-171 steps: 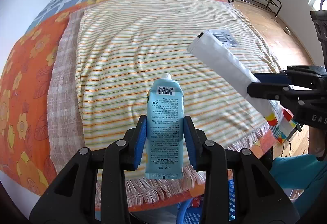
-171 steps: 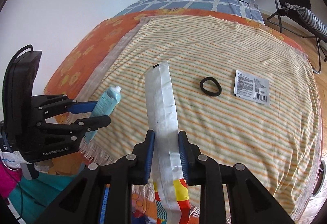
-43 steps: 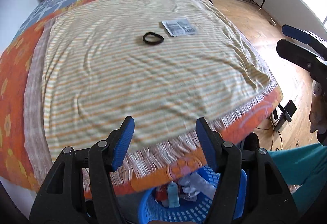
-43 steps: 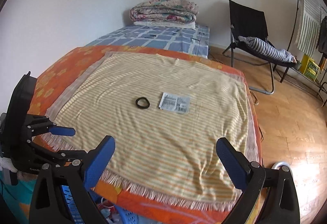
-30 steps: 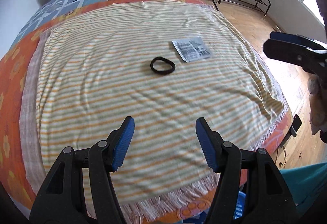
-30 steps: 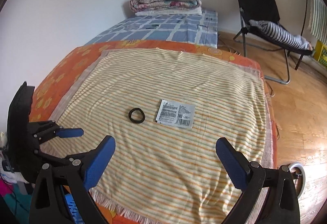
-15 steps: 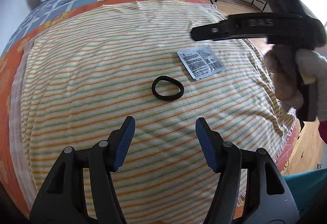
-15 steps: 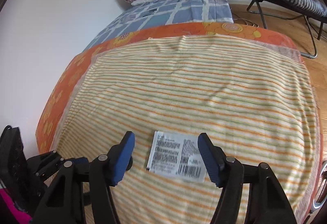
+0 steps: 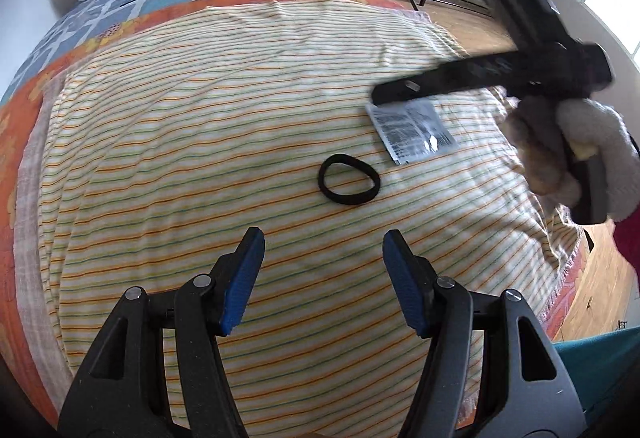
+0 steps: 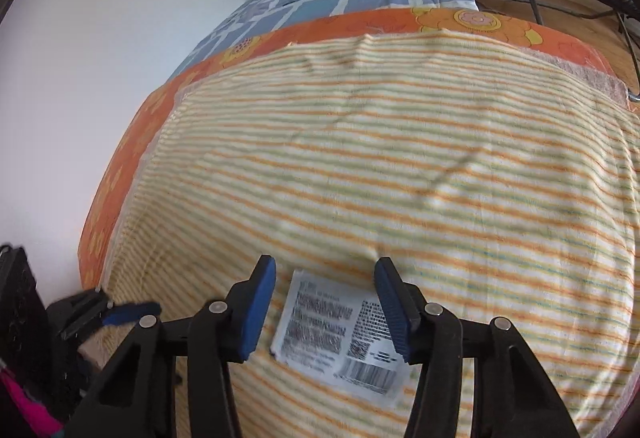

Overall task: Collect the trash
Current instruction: 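Move both tools back over the bed toward the white sachet and hair tie, then grasp the black hair tie with the left tool while the right tool grasps the white sachet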

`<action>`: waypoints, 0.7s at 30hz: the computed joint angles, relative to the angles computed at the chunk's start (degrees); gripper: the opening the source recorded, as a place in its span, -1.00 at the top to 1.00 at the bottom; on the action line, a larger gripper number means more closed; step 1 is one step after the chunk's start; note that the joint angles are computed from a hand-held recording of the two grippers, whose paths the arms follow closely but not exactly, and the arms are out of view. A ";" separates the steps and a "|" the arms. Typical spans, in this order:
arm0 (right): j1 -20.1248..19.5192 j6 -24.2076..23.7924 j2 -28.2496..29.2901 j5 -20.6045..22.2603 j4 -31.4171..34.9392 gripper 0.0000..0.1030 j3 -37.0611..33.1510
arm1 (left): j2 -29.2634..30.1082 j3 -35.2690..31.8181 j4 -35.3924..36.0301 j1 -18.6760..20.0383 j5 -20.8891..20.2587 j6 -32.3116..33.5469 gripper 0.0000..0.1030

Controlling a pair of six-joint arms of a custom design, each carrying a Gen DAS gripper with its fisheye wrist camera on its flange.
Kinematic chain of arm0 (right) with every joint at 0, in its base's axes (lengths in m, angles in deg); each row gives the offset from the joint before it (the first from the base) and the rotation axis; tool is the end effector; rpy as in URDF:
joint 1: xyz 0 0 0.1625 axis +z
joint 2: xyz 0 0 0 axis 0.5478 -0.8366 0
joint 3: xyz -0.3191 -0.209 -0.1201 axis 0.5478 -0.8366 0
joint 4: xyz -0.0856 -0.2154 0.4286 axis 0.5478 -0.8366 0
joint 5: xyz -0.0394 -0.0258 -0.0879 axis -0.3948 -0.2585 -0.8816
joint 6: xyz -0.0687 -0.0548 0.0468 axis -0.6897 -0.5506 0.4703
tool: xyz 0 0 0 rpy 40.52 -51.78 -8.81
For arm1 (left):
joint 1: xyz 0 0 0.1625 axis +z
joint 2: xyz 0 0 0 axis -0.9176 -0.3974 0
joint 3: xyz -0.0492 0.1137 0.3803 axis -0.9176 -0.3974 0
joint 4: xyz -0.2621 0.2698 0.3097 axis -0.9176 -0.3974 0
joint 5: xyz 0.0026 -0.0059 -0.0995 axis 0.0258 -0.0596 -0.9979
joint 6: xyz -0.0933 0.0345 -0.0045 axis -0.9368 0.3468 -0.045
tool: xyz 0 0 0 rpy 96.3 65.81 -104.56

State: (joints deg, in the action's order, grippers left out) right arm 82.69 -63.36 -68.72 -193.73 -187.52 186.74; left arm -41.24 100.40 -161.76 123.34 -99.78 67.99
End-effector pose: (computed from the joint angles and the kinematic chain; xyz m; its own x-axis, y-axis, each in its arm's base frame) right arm 0.3761 -0.5412 0.0254 -0.8867 -0.3437 0.3091 -0.4010 0.9046 -0.1446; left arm -0.0613 -0.4381 0.3207 -0.7466 0.3730 -0.5509 0.5333 0.8306 -0.1605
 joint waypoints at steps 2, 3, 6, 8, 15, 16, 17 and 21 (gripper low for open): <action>0.01 -0.11 -1.34 0.27 1.96 -0.05 1.10 | -0.10 -0.08 -0.07 0.11 0.24 -0.15 -0.17; -0.14 -0.23 -2.10 1.17 3.21 -0.05 1.76 | -0.09 -0.19 0.01 0.19 0.38 -0.28 -0.14; -0.02 -0.48 -4.04 2.71 5.41 -0.11 3.76 | -0.13 -0.46 -0.25 0.36 0.42 -0.27 -0.05; 0.95 -1.11 -4.75 1.31 5.77 -0.40 4.69 | 0.18 -0.72 -0.56 0.47 0.72 -0.19 -0.04; 5.90 -4.80 -1.18 -11.40 4.70 -0.68 3.32 | 3.29 -2.31 -2.77 1.66 0.37 -0.60 0.20; 6.32 -5.22 -0.59 -12.81 4.74 -0.68 3.07 | 3.59 -2.41 -3.06 1.73 0.24 -0.70 0.20; 6.57 -5.49 -0.06 -13.88 4.89 -0.67 2.88 | 4.07 -2.60 -3.35 1.90 -0.03 -0.70 0.20; 6.84 -5.43 0.66 -17.69 5.21 -0.57 3.15 | 6.47 -3.19 -4.77 2.48 -0.91 -0.97 0.20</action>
State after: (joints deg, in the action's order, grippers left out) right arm 89.53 -68.79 -68.06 -211.42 -182.30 189.89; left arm -34.76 97.21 -166.54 125.82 -100.69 67.02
